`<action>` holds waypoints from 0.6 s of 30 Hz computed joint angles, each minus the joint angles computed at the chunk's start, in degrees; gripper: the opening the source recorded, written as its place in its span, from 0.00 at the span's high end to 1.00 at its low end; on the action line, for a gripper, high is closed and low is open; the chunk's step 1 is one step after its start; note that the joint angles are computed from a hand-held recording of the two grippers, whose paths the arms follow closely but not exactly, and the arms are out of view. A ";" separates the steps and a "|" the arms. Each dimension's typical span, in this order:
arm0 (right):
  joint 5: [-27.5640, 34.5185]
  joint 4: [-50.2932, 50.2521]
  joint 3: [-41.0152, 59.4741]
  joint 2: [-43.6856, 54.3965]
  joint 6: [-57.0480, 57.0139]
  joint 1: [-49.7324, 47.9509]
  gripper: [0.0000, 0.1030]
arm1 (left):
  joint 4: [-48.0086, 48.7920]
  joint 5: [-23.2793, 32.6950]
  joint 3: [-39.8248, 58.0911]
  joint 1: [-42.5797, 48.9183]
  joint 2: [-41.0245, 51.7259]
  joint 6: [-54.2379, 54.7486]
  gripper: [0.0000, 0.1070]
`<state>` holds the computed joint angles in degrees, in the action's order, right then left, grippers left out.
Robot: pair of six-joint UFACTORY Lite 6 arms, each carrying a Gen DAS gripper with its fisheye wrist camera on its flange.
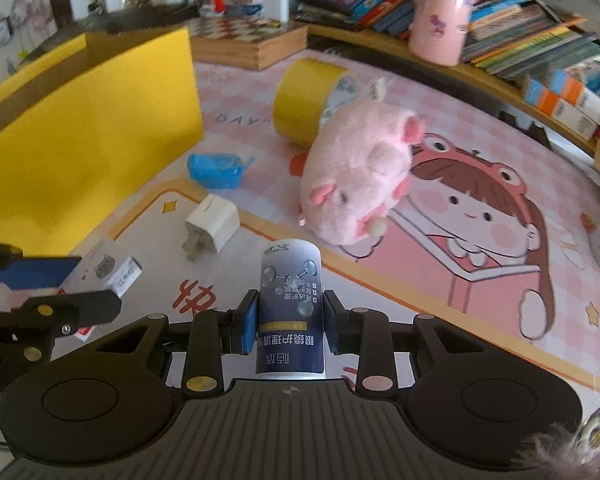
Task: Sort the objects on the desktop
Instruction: 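Lift the medicine box and spray bottle and carry both toward the yellow box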
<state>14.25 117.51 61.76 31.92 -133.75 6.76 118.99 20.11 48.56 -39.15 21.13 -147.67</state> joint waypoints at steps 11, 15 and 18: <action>3.38 4.10 -12.67 -14.83 -0.39 -2.42 0.71 | 3.98 1.54 -4.80 -2.14 -8.48 0.49 0.74; 3.16 11.39 -18.90 -22.39 -4.51 -1.33 0.71 | 10.17 0.91 -7.66 -2.31 -12.29 -2.86 0.73; 2.35 14.09 -23.16 -28.06 -4.05 -0.51 0.71 | 15.18 0.38 -10.49 -2.00 -15.97 -6.72 0.73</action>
